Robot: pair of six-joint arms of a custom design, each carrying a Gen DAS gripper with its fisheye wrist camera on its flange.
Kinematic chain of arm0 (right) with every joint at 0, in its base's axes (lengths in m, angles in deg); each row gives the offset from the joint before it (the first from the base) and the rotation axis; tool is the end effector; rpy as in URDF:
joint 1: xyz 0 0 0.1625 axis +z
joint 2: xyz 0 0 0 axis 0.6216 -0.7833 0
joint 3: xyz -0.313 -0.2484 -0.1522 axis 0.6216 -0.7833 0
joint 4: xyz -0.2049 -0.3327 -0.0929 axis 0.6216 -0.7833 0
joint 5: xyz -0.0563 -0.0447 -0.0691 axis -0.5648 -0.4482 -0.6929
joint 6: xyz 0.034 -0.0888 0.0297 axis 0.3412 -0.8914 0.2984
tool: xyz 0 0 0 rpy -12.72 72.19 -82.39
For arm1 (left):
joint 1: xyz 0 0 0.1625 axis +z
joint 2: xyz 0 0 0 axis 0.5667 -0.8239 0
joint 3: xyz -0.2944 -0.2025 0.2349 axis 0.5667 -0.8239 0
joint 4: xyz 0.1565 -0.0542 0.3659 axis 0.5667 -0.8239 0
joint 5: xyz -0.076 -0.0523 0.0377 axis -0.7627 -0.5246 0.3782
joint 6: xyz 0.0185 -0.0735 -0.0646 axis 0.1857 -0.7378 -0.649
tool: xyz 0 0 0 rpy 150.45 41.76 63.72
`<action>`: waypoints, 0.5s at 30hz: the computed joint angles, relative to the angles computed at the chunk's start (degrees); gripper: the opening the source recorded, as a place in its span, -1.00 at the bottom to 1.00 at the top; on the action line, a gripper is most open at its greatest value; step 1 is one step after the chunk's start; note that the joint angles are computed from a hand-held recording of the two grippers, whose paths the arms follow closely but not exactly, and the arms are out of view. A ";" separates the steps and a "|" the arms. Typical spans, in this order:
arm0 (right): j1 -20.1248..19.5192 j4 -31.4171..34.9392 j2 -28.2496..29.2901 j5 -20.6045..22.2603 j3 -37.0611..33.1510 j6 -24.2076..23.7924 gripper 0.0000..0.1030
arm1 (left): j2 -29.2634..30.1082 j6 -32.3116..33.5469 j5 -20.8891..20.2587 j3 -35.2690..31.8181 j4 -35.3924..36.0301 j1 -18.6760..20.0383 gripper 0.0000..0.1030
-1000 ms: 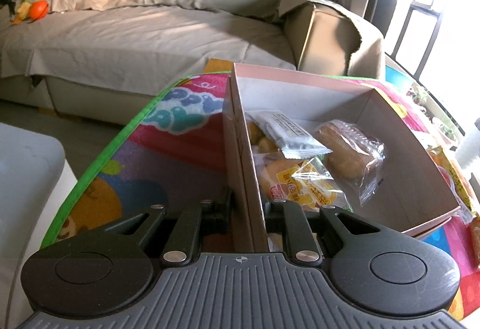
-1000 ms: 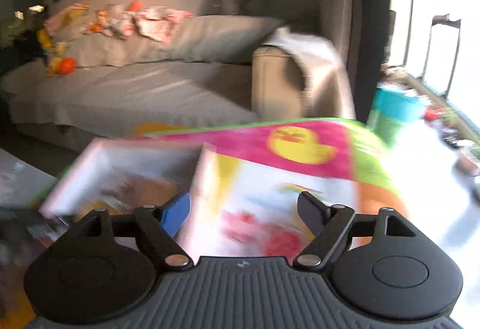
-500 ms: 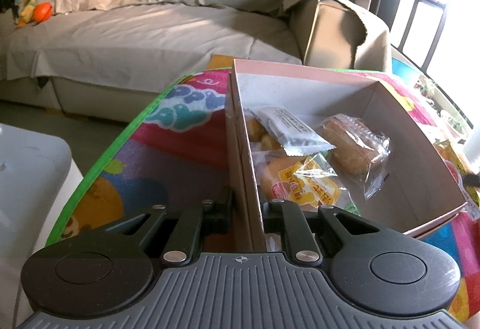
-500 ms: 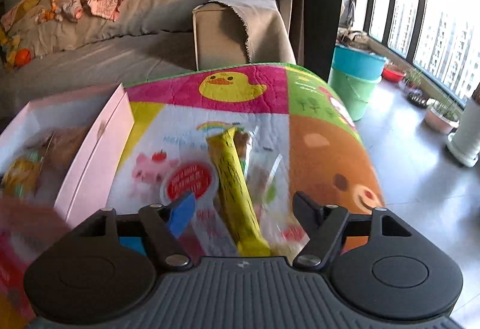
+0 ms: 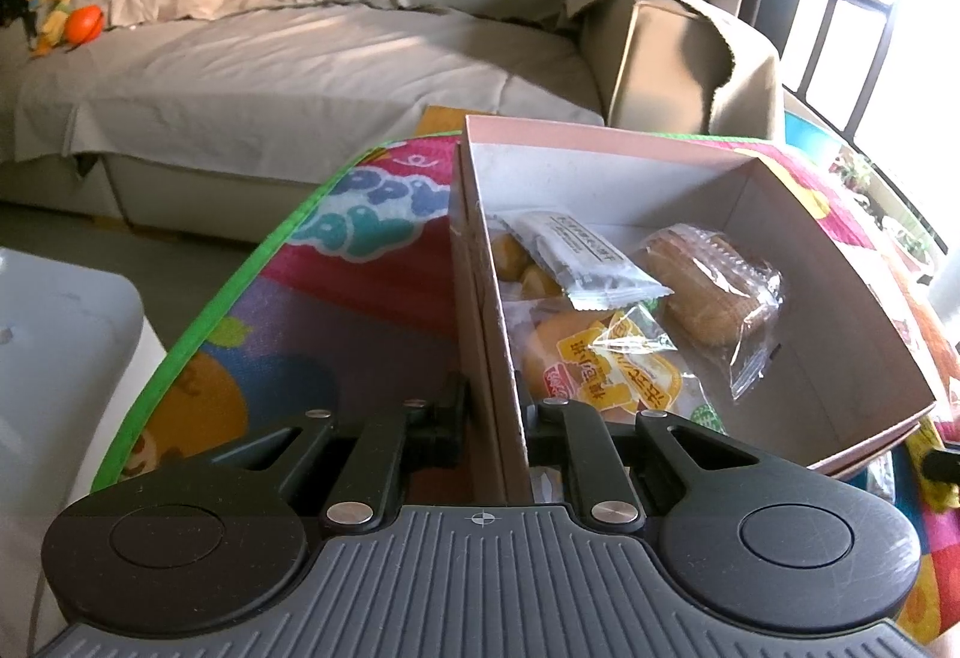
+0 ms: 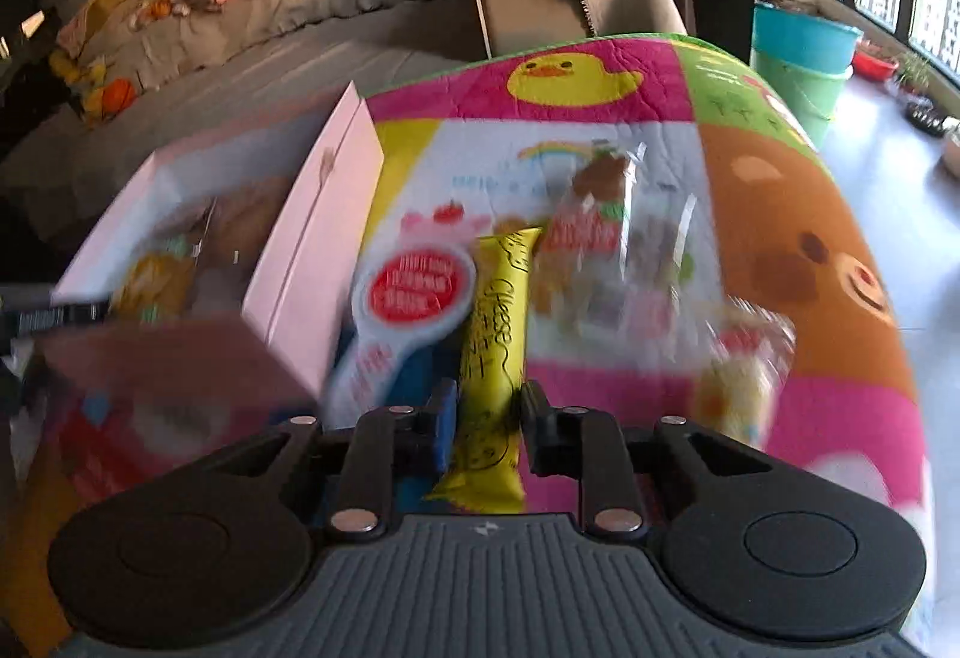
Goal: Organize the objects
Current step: 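Move the right gripper back over the remaining snacks on the mat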
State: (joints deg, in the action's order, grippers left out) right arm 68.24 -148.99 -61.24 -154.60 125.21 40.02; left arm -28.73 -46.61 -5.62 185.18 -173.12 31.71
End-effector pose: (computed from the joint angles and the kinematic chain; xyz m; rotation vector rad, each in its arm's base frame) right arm 0.2178 -0.4866 0.0771 0.2382 -2.3399 0.9190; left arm -0.0461 -0.5940 0.2472 0.4408 2.3454 -0.9186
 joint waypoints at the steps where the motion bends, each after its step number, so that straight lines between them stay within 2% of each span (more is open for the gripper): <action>1: 0.64 -2.06 0.38 -1.93 0.44 -0.85 -0.57 | 0.02 -0.05 0.02 -0.01 0.02 -0.03 -0.71; 3: 1.69 -6.29 1.03 -5.56 0.97 -2.78 -0.52 | 0.00 0.07 -0.01 0.00 -0.04 0.02 -0.70; 6: 2.00 -9.82 0.44 -6.83 1.55 -3.69 -0.32 | -0.01 0.01 -0.03 0.00 0.00 0.03 -0.70; 7: 1.85 -10.16 0.16 -6.94 1.25 -3.99 -0.32 | 0.01 -0.03 -0.06 -0.01 -0.01 0.02 -0.70; 11: 0.46 -7.97 -0.21 -5.44 -2.42 -5.35 -0.28 | 0.01 -0.01 -0.04 -0.01 0.01 0.02 -0.70; 13: -0.76 -5.15 0.12 -4.06 -5.92 -5.85 0.02 | 0.00 0.07 0.00 0.02 -0.06 0.04 -0.70; 14: -1.33 -3.31 0.49 -3.61 -8.09 -5.58 0.11 | 0.00 0.07 0.00 0.02 -0.06 0.04 -0.70; 15: -2.04 -0.65 0.88 -3.04 -10.63 -5.01 0.11 | 0.00 0.07 0.00 0.02 -0.06 0.04 -0.70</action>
State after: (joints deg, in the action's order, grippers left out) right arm 66.20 -149.64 -60.37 -157.64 114.58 35.02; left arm -28.74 -46.54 -5.62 185.20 -173.18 31.75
